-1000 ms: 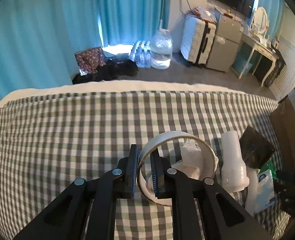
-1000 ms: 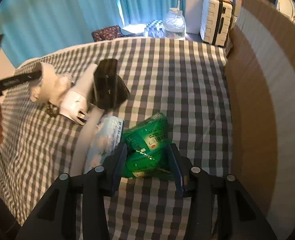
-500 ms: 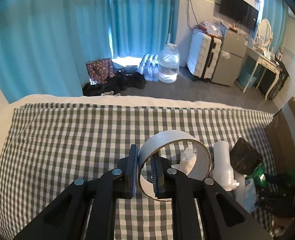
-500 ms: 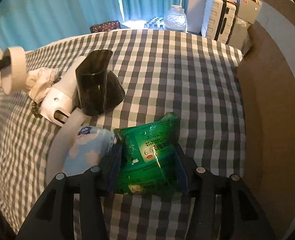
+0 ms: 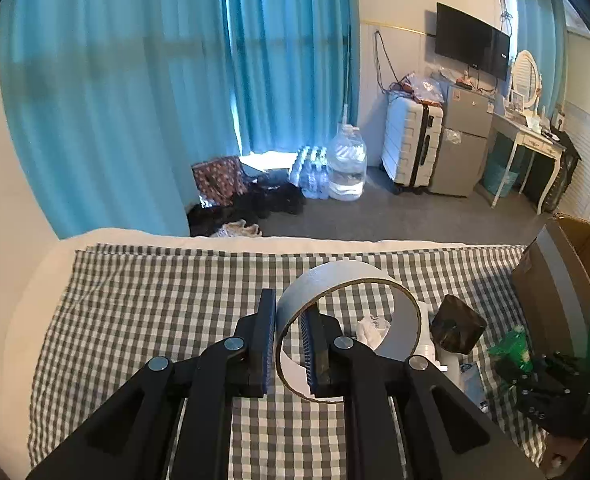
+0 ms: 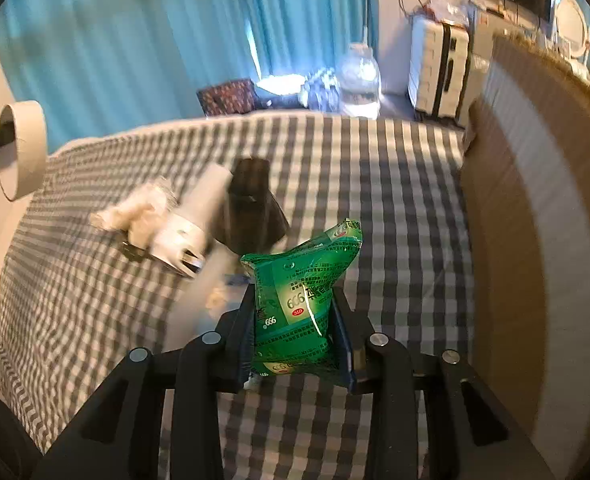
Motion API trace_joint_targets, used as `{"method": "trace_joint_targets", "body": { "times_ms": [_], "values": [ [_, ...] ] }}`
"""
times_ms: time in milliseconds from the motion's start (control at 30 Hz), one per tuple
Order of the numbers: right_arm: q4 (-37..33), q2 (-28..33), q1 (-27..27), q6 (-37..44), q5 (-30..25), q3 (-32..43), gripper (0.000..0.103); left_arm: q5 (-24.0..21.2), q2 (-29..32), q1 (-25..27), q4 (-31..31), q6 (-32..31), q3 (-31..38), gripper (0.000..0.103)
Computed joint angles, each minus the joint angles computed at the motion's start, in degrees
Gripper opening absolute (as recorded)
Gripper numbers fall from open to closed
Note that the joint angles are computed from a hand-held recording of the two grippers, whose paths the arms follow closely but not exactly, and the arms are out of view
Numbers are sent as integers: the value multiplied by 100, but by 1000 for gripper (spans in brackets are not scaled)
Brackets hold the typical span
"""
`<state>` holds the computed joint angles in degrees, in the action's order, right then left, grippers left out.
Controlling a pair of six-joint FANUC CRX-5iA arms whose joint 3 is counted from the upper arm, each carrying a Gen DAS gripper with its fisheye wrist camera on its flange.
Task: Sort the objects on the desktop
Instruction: 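Lift the tape roll and green packet and carry both over the cardboard box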
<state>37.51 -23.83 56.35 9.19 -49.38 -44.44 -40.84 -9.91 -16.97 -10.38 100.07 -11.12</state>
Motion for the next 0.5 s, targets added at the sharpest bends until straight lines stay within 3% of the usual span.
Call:
{"method": "trace_joint_targets", "body": {
  "times_ms": [100, 233, 500],
  "values": [
    [83, -157, -157, 258, 106, 26, 33, -37, -114, -72, -84, 198, -28, 13],
    [386, -439, 98, 75, -202, 65, 33, -137, -318, -217, -230, 462, -28, 13],
    [936, -1191, 930, -216, -1211, 199, 33, -492, -810, -564, -633, 1013, 123, 13]
  ]
}}
